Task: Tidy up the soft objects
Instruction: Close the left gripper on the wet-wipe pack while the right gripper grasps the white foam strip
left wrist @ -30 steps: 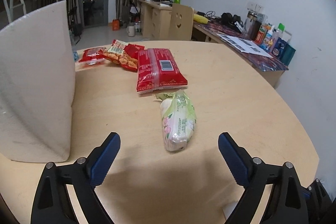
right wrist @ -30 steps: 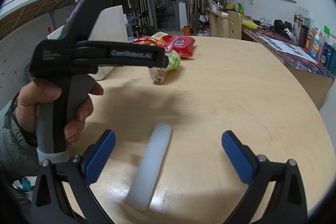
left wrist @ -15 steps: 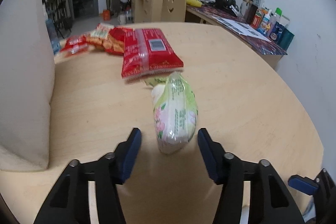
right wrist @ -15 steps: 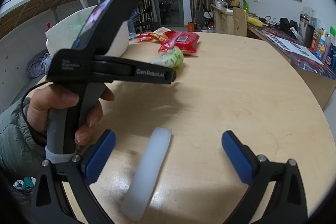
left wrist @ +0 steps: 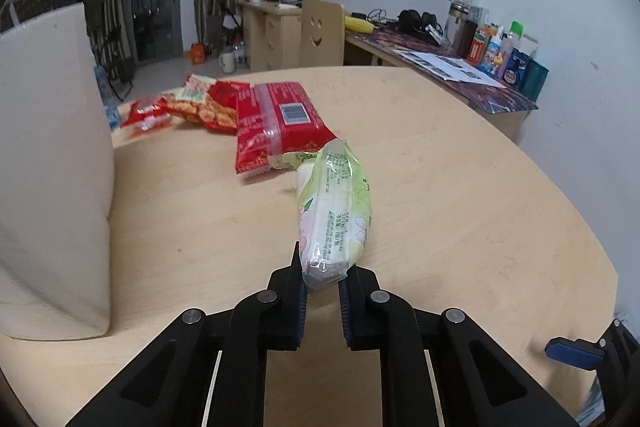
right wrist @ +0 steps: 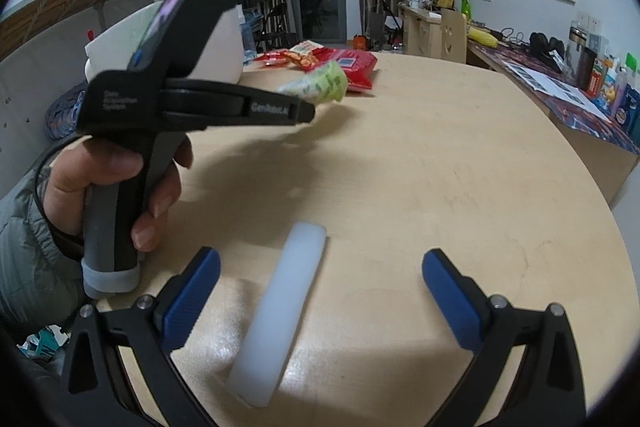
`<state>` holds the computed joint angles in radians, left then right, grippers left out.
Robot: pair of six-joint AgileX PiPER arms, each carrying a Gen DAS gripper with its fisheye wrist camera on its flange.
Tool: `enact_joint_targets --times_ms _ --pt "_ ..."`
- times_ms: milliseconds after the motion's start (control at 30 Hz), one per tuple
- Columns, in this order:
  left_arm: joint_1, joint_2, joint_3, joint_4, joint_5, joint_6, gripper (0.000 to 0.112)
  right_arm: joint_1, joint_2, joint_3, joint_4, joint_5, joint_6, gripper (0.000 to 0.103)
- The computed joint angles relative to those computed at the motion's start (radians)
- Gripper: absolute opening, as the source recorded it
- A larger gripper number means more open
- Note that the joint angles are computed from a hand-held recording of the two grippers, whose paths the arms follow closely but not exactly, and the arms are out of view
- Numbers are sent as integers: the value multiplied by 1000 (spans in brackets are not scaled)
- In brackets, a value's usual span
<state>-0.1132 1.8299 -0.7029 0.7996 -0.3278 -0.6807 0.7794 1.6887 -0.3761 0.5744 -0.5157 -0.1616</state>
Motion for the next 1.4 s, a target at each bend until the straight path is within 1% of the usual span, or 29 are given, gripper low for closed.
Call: enact_joint_targets --times_ms 200,233,267,300,333,367,433,467,567,600,667,733,800,1000,1067,1100,1133,1200,1233,1300,1400 --pt "28 -22 19 19 -28 -17 15 43 7 -27 162 17 -156 102" --pt "35 -25 22 24 -33 -23 15 48 7 -31 191 20 -184 99" --pt "38 -26 25 26 -37 -26 15 46 9 -39 212 31 -213 93" --pt "35 -29 27 19 -36 -22 15 43 15 -48 231 44 -241 91" --pt "37 -32 30 17 -41 -20 15 44 21 -57 266 53 -274 86" --pt "36 -34 32 16 -41 -19 15 44 26 -61 282 56 -292 79" --pt "37 -43 43 0 -49 -3 15 46 38 -68 301 66 -312 72" --pt "37 -46 47 -6 -53 6 15 46 39 -66 298 65 -305 71" --pt "42 -55 57 0 -63 4 15 69 34 -73 384 62 -382 69" --pt "44 -56 58 1 -66 4 15 69 34 -75 383 66 -382 67" --pt "48 -64 65 3 -73 6 15 53 25 -71 318 95 -324 56" --pt "49 -70 67 3 -74 5 15 50 23 -74 306 107 -312 52" --pt "51 -72 66 9 -74 -1 15 52 22 -74 305 106 -303 52" --pt "54 -81 73 7 -81 3 15 45 20 -71 283 111 -264 43" --pt "55 -85 77 2 -85 10 15 51 21 -78 300 118 -288 36" --pt "53 -86 77 -3 -84 13 15 64 22 -82 340 117 -333 33" --pt "54 -87 79 -8 -86 18 15 70 21 -82 341 117 -337 26" --pt "56 -90 83 -17 -90 28 15 78 25 -81 336 109 -323 26" --pt "56 -92 84 -17 -91 28 15 75 23 -78 322 108 -306 23" --pt "53 -96 87 -27 -91 34 15 55 16 -67 239 114 -225 20" --pt "58 -100 90 -26 -95 32 15 48 6 -57 189 108 -180 18"
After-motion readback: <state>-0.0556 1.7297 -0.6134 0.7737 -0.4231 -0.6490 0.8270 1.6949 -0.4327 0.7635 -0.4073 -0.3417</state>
